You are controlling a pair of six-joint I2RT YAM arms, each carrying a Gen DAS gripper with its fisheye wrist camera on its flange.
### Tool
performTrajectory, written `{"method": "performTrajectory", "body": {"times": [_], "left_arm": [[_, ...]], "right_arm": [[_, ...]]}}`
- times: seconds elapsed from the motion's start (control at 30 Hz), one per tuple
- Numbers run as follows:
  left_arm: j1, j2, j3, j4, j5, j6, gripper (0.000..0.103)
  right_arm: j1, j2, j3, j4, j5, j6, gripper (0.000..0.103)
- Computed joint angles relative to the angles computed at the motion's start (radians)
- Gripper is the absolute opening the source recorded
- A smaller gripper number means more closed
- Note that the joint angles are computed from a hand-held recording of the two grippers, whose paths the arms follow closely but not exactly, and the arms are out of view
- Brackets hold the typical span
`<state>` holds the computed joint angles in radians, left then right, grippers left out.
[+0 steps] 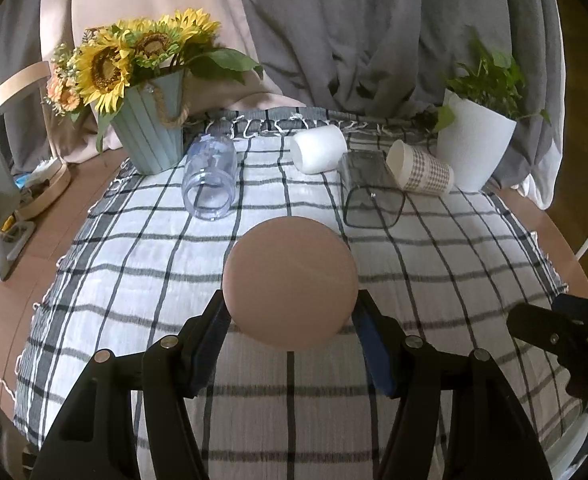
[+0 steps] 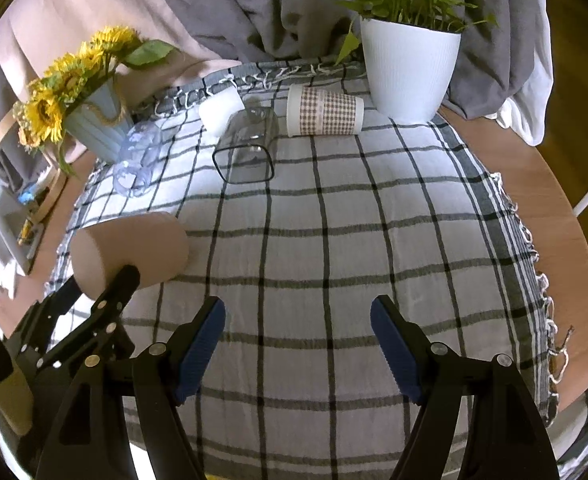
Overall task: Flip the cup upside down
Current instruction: 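Rotate the peach cup with the left tool and lower it onto the cloth, then open the left tool and pull it back from the cup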
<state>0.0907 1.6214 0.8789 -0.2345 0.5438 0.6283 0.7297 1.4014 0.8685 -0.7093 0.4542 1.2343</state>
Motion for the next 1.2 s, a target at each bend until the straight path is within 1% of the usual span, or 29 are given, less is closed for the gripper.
{"method": "performTrajectory", "body": {"times": [0.4, 0.73, 1.07, 1.1, 1.2], "left_arm": [[-0.071, 0.080, 0.065, 0.063, -0.027, -0.041, 0.061], [-0.107, 0.128, 0.131, 0.044, -0.047, -0.082, 0.061], [-0.104, 0.116, 0.119, 0.034, -0.060, -0.051, 0.061], [-0.105, 0.116, 0.120, 0.032, -0.061, -0.049, 0.062], [-0.096, 0.118, 0.129, 0.009, -0.040, -0.035, 0.074]], "right_arm": [[-0.034, -0.005, 0.015, 0.014, 0.028, -0.030, 0.075], [-0.063, -0.004, 0.015, 0.033, 0.018, -0.047, 0.075], [-0.066, 0.009, 0.031, 0.016, 0.027, -0.036, 0.075], [-0.063, 0.010, 0.034, 0.011, 0.028, -0.033, 0.075], [-0.055, 0.015, 0.047, -0.009, 0.032, -0.021, 0.075]]}}
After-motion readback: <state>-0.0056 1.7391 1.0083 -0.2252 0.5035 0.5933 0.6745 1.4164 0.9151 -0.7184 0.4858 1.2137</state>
